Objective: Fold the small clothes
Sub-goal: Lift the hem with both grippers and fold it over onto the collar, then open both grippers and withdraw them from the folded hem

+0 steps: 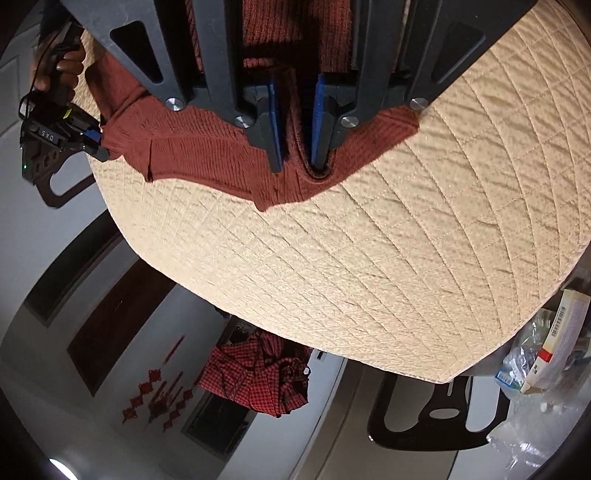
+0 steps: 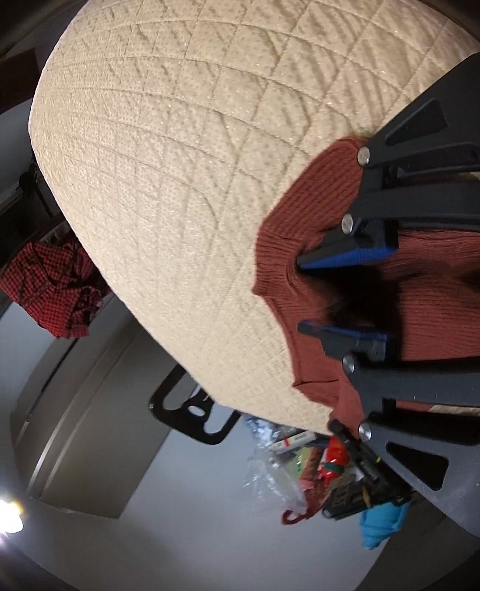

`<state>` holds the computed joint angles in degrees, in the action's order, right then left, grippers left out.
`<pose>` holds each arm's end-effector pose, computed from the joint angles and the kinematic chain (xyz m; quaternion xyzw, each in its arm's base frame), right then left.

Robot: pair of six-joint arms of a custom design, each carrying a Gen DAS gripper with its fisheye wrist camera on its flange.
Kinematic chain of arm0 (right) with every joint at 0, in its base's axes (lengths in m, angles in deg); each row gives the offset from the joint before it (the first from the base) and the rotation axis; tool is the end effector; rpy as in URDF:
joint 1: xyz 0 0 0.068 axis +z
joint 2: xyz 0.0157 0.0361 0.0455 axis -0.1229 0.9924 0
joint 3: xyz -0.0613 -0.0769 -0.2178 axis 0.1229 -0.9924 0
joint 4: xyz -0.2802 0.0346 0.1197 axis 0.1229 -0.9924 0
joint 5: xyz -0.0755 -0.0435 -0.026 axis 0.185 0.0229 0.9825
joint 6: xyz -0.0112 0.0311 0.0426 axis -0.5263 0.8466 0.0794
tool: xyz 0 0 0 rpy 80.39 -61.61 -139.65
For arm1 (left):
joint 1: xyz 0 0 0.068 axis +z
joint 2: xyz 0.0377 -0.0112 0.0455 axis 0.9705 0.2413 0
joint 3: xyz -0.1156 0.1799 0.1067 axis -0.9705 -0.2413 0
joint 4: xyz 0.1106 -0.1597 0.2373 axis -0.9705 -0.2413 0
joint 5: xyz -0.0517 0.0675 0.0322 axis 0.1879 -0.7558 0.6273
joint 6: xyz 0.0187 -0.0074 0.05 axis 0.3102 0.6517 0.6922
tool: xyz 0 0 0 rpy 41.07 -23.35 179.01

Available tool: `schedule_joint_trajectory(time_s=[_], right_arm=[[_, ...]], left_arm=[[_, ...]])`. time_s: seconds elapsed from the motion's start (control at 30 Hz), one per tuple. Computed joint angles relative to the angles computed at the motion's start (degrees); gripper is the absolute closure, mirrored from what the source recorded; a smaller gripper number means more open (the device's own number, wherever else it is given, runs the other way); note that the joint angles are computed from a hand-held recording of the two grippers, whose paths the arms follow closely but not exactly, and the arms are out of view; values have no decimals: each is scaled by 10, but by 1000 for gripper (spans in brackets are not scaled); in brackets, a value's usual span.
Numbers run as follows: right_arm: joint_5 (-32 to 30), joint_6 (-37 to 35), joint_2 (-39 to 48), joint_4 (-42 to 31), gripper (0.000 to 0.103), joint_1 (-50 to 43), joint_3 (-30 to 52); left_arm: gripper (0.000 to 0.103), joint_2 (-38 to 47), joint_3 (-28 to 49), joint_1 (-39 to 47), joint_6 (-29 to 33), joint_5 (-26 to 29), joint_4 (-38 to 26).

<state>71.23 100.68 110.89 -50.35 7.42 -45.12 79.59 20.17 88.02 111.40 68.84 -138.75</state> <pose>0.2215 0.0531 0.1928 0.3893 0.8052 0.2387 0.3784 0.4164 0.0643 0.2021 0.1682 0.9065 -0.2776 0.2700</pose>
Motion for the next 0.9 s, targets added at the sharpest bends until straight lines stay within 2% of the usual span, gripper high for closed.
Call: schedule_joint_trajectory(time_s=[0.03,0.1,0.13,0.2,0.37,0.63,0.7,0.8,0.9], right_arm=[[1,5,-7,2,72,-2,-4],[6,11,-31,-4,72,-9,-13],[13,12,-33,-10,72,-7,-12],[36,9,-39,-33,72,7,-4],[98,-15,-38,-71,72,51,16],[161,-26,-77,-109,72,78,18],[171,-32,-66,-122,72,96,29],[192,-36,-38,-142,72,137,47],[221,-25,-13,-162,72,190,57]], left_arm=[[80,4,4,1,-3,1,0],[63,-4,-7,4,-23,-5,28],[62,-3,-6,7,-31,-4,33],[62,2,4,15,-37,5,27],[62,-36,-33,28,-20,2,52],[62,-72,-70,41,14,9,62],[62,-81,-79,49,8,15,70],[62,-82,-76,57,17,28,50],[62,-102,-103,60,61,32,29]])
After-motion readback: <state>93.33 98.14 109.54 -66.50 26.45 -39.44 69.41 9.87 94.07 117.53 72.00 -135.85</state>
